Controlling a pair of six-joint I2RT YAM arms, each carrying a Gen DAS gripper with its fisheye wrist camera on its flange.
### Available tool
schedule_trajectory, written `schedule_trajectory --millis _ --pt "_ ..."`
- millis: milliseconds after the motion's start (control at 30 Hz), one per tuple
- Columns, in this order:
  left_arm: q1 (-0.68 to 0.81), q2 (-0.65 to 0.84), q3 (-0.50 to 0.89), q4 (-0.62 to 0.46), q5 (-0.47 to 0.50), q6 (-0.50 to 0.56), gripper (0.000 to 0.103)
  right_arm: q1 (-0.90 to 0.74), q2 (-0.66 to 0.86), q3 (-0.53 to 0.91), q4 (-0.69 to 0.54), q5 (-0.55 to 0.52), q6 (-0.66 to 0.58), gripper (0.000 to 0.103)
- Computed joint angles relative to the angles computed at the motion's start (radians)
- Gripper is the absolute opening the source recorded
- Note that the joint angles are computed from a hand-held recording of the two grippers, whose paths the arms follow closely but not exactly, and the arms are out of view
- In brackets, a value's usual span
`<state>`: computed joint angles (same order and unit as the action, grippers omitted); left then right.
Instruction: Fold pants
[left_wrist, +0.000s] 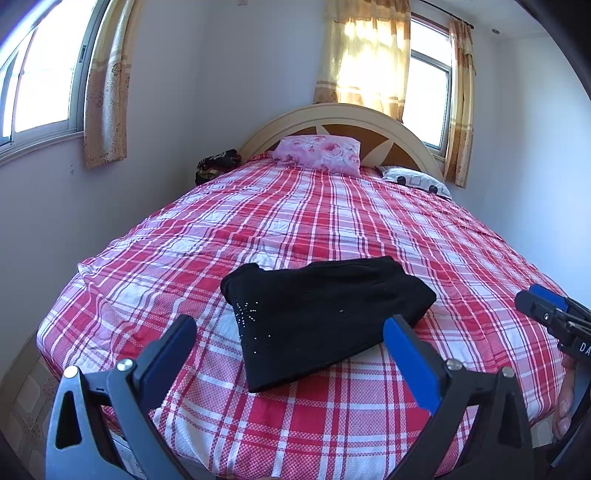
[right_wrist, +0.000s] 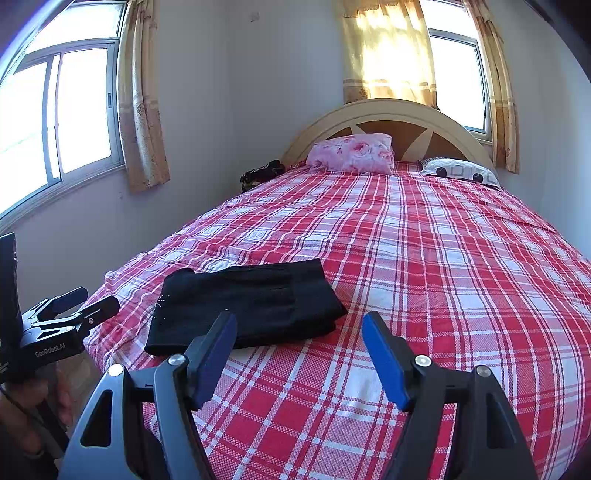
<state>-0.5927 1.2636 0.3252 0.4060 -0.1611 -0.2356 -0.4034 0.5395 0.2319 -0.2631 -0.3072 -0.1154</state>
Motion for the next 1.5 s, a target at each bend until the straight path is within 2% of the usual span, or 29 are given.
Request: schedule_trajectory --millis 600,1033,1200,1500 --pt "-0.015 -0.051 -0.014 -0.003 -0.013 -0.007 0.103 -0.036 -0.054 -0.007 -0.029 -0.023 -0.013 0.072" --pt "-0.046 -0.025 0.008 -0.033 -0.105 -0.013 0.103 -0.033 -0.07 -0.01 -0.044 -0.021 -0.014 0.072" --pt "-0.024 -0.015 0.01 -0.039 -0.094 -0.03 0.103 -0.019 -0.081 -0.014 -0.048 -0.01 -0.012 0.072" --pt "-0.028 -0.014 -0.025 0.036 -0.072 -0.013 0.103 -0.003 -0.09 -0.019 -0.053 0.004 -0.005 0.072"
